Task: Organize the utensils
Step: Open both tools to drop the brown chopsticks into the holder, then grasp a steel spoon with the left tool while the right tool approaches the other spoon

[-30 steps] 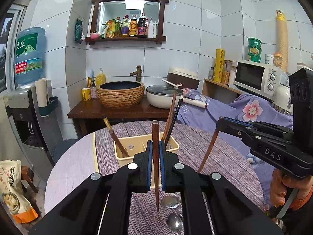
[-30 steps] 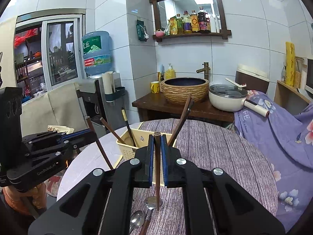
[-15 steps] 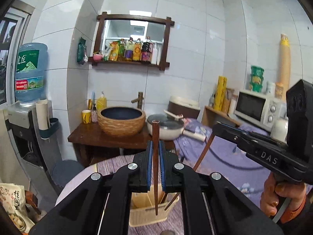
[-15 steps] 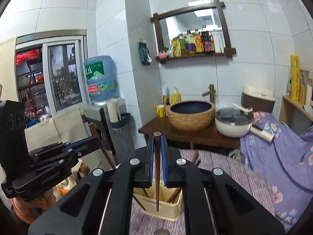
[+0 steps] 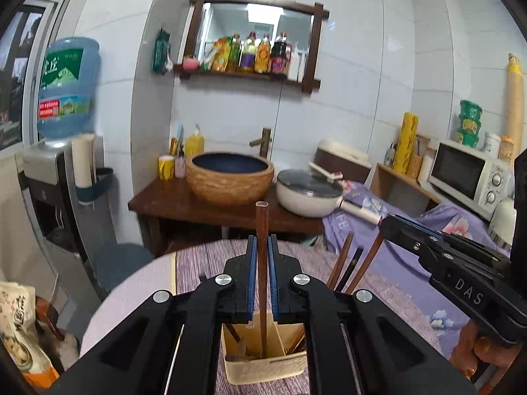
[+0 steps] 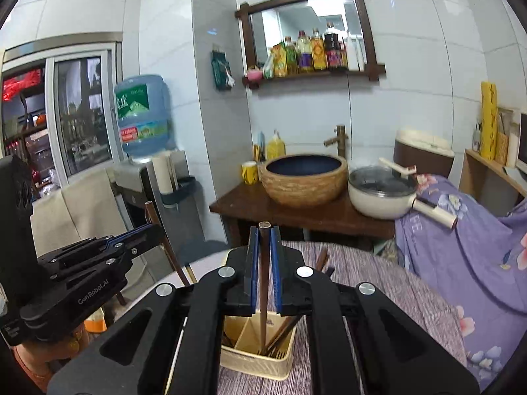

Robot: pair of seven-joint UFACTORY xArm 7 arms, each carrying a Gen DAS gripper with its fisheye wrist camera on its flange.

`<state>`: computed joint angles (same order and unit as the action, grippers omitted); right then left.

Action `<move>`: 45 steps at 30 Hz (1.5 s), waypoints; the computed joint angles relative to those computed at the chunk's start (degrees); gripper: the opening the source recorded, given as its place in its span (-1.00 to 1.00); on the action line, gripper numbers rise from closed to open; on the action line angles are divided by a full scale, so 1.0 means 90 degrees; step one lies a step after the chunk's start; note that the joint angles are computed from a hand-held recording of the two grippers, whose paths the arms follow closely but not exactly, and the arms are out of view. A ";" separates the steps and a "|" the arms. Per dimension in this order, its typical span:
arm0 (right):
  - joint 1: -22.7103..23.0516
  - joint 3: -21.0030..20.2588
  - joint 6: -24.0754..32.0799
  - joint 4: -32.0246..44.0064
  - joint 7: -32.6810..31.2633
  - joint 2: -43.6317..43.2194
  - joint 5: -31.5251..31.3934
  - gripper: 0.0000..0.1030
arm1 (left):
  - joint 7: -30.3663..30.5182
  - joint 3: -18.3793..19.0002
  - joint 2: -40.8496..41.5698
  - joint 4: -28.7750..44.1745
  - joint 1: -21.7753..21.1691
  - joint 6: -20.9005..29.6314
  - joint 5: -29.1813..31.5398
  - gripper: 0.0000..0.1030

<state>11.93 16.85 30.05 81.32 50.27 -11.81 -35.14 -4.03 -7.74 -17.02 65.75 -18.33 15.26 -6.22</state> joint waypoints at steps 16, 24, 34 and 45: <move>-0.0091 -0.0093 -0.0565 -0.1031 0.0563 -0.0065 -0.0347 -0.83 | -0.0601 -0.0304 -0.0120 -0.0746 0.0387 -0.0534 0.1084 -0.04; -0.0576 0.0236 -0.0962 -0.1670 0.1169 -0.0708 -0.0727 -0.11 | -0.0478 -0.0139 -0.1014 -0.1726 0.0254 -0.1116 0.0836 0.44; -0.1000 0.0890 -0.0980 -0.2707 0.1019 -0.1747 -0.0485 -0.04 | -0.0599 -0.0105 -0.1894 -0.2845 0.0113 -0.1093 0.0611 0.64; -0.1051 0.1241 -0.0893 -0.3763 0.0876 -0.2337 0.0259 -0.04 | -0.0755 0.0050 -0.2272 -0.3878 -0.0262 -0.0697 0.0378 0.67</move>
